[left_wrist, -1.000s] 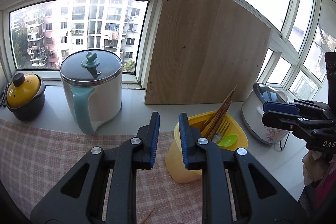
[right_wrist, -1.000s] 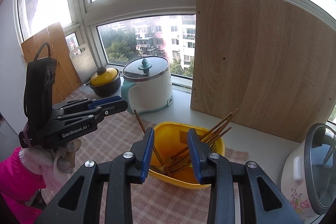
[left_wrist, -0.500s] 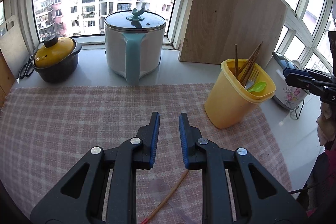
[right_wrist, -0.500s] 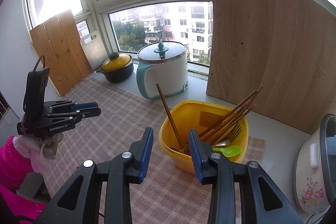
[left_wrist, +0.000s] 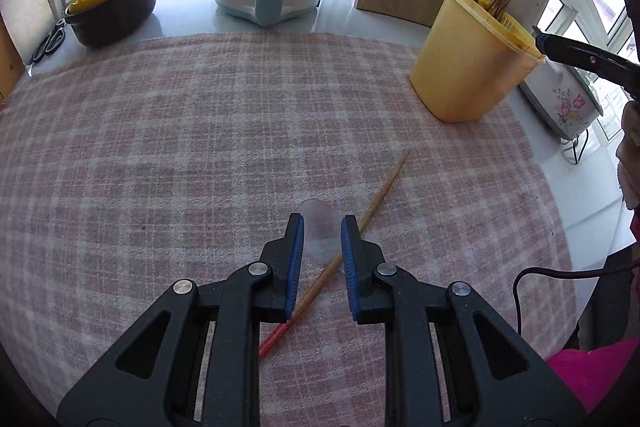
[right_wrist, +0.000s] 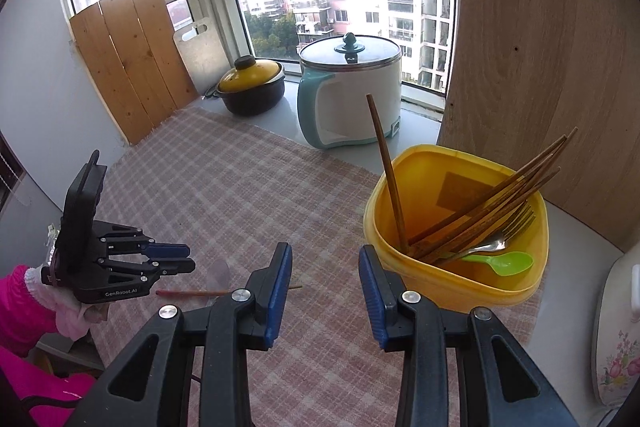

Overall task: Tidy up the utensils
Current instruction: 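Move both grippers back to the last chopstick and clear plastic spoon on the cloth, then close left gripper on the last chopstick while right gripper closes on the clear spoon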

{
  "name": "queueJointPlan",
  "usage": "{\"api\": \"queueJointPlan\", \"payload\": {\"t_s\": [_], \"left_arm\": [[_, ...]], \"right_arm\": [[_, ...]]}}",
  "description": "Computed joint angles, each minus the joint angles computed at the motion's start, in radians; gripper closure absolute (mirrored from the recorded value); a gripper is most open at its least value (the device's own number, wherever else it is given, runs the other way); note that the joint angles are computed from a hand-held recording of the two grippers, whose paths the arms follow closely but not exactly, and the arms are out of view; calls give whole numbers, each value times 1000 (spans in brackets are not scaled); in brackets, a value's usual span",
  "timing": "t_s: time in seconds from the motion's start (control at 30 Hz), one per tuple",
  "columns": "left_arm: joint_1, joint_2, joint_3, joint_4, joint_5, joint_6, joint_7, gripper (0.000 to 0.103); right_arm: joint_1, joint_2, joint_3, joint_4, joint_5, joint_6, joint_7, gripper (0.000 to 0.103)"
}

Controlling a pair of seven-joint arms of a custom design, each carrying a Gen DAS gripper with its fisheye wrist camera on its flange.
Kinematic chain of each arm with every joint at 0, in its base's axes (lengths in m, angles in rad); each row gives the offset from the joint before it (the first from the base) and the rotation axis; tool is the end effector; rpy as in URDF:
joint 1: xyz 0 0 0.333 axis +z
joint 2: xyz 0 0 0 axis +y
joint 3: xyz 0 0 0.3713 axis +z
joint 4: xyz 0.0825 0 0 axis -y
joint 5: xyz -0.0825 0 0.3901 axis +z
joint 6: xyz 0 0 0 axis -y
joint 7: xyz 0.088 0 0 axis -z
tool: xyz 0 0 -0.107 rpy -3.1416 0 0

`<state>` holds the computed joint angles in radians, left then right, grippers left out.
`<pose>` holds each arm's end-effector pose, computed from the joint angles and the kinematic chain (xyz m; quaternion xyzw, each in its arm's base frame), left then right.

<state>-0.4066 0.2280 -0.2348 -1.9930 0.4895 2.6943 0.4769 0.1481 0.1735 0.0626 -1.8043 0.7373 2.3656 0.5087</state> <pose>0.5166 -0.3926 0.4519 -0.7079 0.6535 -0.2446 0.1098 0.6437 0.1431 0.5432 -0.8730 0.3384 -0.0611 0.3458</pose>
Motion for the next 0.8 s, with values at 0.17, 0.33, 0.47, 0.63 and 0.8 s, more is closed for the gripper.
{"api": "queueJointPlan", "payload": {"t_s": [0.17,0.33,0.47,0.63,0.8], "left_arm": [[-7,25,-18,12,-31,-33,51,85],[-12,43,-24,23,-50,-64,89,85],[-22,52,-17,28,-51,-94,86,85],[-28,58,-13,33,-43,-103,85,85],[-34,62,-8,36,-35,-106,64,85]], "right_arm": [[11,8,5,-8,-27,-24,4,65],[20,19,9,-19,-44,-45,17,65],[28,26,11,-29,-63,-48,27,65],[33,39,13,-24,-79,-60,46,65],[36,49,16,-22,-91,-66,56,65]]}}
